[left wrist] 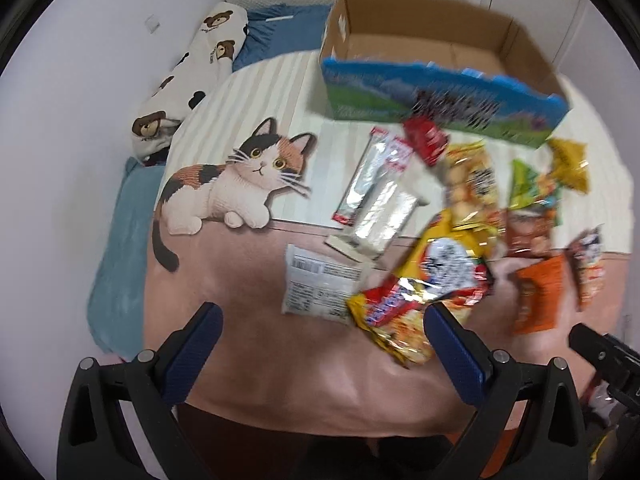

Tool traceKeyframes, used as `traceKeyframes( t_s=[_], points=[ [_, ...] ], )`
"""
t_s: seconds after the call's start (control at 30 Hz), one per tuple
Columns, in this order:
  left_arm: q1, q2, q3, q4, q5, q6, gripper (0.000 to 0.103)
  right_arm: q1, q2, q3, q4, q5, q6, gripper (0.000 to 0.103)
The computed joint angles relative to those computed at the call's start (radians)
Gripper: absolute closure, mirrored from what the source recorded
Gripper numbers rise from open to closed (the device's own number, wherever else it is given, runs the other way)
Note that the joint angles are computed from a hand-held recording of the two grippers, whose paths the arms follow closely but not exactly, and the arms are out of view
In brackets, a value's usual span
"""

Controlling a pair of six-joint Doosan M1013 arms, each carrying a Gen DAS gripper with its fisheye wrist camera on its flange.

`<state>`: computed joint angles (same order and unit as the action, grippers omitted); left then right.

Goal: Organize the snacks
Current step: 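Grasp the Cheese Buldak noodle pack with the right tool while the left tool grasps the white wafer bars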

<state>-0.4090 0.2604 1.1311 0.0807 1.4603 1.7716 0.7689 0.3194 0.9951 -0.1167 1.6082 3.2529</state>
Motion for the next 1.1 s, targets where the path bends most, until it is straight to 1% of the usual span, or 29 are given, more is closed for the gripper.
traceKeyframes(
  t_s=[0.07,0.13,0.2,0.27,0.43,0.5,0.53,0.6,0.63,0.67,0.7,0.73,0.77,0.8,0.83,0.9,0.97,1.03,1.1],
  points=[
    [-0.009,0.008,0.013,0.041,-0.029,-0.001,0.000,-0.028,-0.014,0.079,0.071,-0.127,0.027,0.000],
    [-0.016,0.014,0.026,0.084,-0.060,0.011,0.000,-0.058,-0.015,0.135,0.138,-0.240,0.042,0.000],
    [-0.023,0.018,0.040,0.133,-0.095,0.019,0.000,-0.081,-0.003,0.165,0.193,-0.325,0.058,0.000],
    [-0.024,0.020,0.058,0.180,-0.134,0.035,0.000,-0.095,0.021,0.167,0.216,-0.357,0.067,0.000],
    [-0.011,0.022,0.085,0.249,-0.217,0.052,0.000,-0.112,0.081,0.146,0.238,-0.385,0.142,0.000],
    [0.000,0.032,0.081,0.245,-0.216,0.063,0.000,-0.116,0.106,0.120,0.232,-0.367,0.165,0.000],
    [0.003,0.037,0.078,0.241,-0.213,0.066,0.000,-0.121,0.122,0.103,0.250,-0.347,0.149,0.000],
    [0.012,0.046,0.072,0.229,-0.212,0.081,0.000,-0.126,0.160,0.054,0.263,-0.275,0.150,0.000],
    [0.016,0.049,0.069,0.219,-0.214,0.091,0.000,-0.126,0.177,0.029,0.263,-0.237,0.140,0.002],
    [0.022,0.053,0.064,0.203,-0.215,0.105,0.000,-0.126,0.187,0.013,0.259,-0.214,0.131,0.007],
    [0.027,0.055,0.061,0.186,-0.213,0.117,0.000,-0.125,0.195,-0.002,0.251,-0.192,0.113,0.009],
    [0.033,0.060,0.052,0.160,-0.208,0.135,0.000,-0.125,0.203,-0.019,0.248,-0.166,0.080,0.015],
    [0.035,0.063,0.048,0.145,-0.202,0.146,0.000,-0.125,0.214,-0.044,0.244,-0.124,0.046,0.017],
    [0.039,0.069,0.038,0.118,-0.189,0.165,0.000,-0.125,0.226,-0.070,0.244,-0.079,0.019,0.017],
    [0.041,0.073,0.031,0.096,-0.178,0.177,0.000,-0.126,0.250,-0.114,0.257,0.003,-0.056,0.018],
    [0.042,0.079,0.022,0.057,-0.158,0.201,0.000,-0.123,0.270,-0.164,0.230,0.102,-0.124,0.019],
    [0.040,0.093,0.001,0.009,-0.120,0.228,0.000,-0.123,0.282,-0.194,0.210,0.163,-0.181,0.021],
    [0.034,0.118,-0.031,-0.038,-0.065,0.247,0.000,-0.123,0.295,-0.230,0.183,0.225,-0.229,0.023],
    [0.025,0.143,-0.058,-0.071,-0.020,0.267,0.000,-0.127,0.302,-0.254,0.167,0.259,-0.251,0.023]
  ],
)
